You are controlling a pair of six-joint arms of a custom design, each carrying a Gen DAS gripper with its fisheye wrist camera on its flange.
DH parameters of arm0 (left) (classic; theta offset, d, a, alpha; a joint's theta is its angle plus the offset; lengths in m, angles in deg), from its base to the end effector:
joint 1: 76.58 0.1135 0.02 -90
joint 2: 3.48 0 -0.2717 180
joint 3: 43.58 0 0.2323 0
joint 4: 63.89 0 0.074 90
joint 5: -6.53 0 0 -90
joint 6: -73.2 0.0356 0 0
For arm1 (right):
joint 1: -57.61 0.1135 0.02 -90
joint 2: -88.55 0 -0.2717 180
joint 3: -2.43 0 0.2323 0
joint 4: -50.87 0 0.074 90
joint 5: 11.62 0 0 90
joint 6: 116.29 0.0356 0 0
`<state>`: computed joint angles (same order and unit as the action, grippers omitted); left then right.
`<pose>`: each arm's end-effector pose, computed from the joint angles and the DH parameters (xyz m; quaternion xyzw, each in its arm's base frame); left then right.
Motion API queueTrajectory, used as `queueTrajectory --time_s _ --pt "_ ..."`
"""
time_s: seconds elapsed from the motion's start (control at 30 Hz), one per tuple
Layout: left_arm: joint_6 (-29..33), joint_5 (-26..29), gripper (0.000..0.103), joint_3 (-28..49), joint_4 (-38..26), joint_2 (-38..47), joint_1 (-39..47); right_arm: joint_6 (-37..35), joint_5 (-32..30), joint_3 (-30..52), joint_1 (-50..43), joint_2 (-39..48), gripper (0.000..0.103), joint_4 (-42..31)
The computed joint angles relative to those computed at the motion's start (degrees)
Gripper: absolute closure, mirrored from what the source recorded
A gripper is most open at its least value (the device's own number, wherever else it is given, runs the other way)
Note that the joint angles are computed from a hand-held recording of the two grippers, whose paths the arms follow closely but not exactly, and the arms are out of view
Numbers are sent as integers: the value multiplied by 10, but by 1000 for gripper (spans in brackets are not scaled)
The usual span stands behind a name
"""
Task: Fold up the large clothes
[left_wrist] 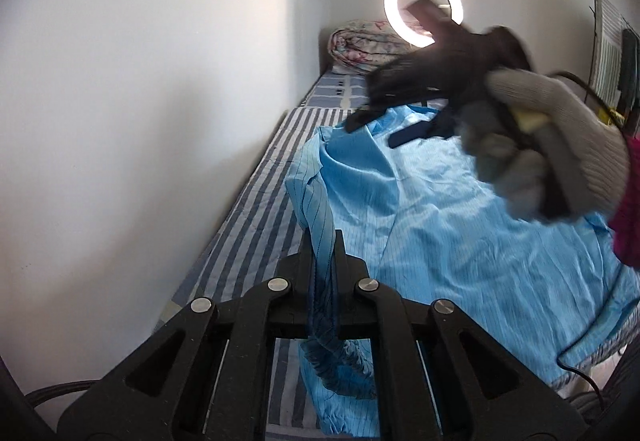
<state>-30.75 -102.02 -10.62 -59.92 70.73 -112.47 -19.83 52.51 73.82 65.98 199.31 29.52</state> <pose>0.1739 -0.1119 0.1565 0.0980 0.8818 -0.0537 0.4583 0.3418 0.0660 0.1277 -0.0723 0.9419 0.2466 0.2163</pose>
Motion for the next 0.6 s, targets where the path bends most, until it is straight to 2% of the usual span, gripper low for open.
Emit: queueTrajectory --time_s 0.2,0.23,0.33,0.37,0.43,0.6 --pt "0 -9 100 -14 -7 -14 -28 45 28 100 42 88 37 -19" --pt "0 -13 100 -14 -6 -12 -33 49 35 115 48 100 43 -27" --pt "-3 -11 100 -20 -6 -15 -42 51 32 158 54 138 80 -56" --pt "-2 -13 100 -21 -7 -17 -47 62 49 153 57 139 91 -50" --pt "1 -19 100 -26 -11 -23 -59 55 37 132 53 131 103 -37" --pt "7 -17 100 -34 -41 -60 -86 34 26 29 23 46 103 9"
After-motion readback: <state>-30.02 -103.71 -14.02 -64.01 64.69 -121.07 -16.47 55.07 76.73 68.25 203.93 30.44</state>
